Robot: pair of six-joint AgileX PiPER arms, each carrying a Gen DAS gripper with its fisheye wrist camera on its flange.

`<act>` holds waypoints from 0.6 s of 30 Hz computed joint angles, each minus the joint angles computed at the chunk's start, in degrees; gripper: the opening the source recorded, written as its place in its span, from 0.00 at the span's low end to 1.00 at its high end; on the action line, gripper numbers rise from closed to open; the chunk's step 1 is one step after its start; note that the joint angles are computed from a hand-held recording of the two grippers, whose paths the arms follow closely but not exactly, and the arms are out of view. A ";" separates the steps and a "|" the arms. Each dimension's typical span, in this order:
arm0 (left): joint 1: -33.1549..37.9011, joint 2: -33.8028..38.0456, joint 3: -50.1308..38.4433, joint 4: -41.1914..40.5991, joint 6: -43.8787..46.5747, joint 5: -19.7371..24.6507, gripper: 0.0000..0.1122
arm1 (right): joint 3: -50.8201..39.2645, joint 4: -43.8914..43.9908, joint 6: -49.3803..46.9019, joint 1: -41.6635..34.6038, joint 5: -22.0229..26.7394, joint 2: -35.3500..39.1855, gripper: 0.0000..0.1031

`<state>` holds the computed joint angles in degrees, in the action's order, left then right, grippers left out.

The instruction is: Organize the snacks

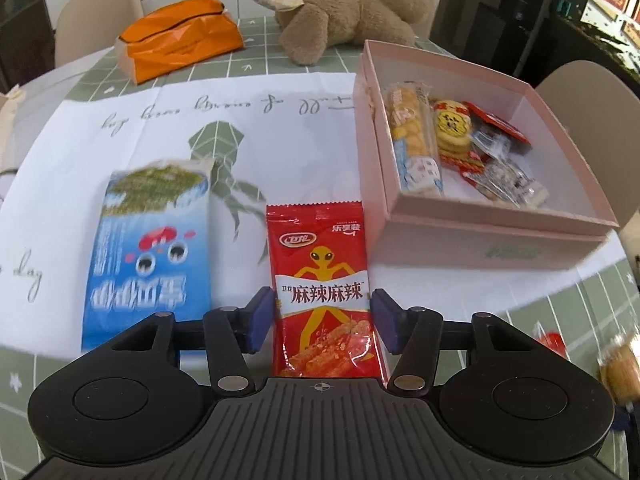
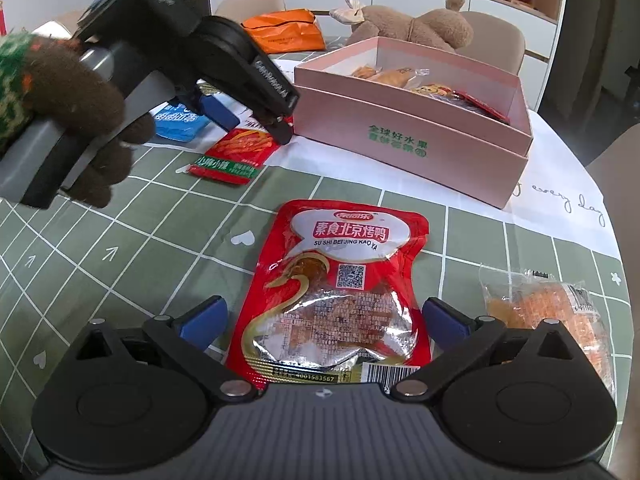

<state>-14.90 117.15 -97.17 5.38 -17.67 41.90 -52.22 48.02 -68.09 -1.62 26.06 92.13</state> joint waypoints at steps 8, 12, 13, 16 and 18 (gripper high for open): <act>1.74 -13.97 20.36 -10.67 8.71 -5.60 0.52 | -3.21 -6.89 6.00 0.04 3.78 0.79 0.96; 1.52 -17.74 25.37 -15.58 14.42 -5.95 0.52 | -2.49 -6.57 7.36 -2.57 4.04 -2.63 0.92; 1.17 -18.28 26.13 -15.57 14.75 -6.24 0.53 | -1.28 -4.01 5.22 -3.77 2.77 -4.47 0.92; 0.08 -18.61 26.68 -14.20 13.48 -6.76 0.54 | 0.75 -0.29 2.39 -6.25 -1.80 -8.13 0.93; -0.30 -18.42 26.41 -13.44 12.24 -6.61 0.54 | 0.29 -1.11 4.10 -7.98 -3.46 -8.06 0.93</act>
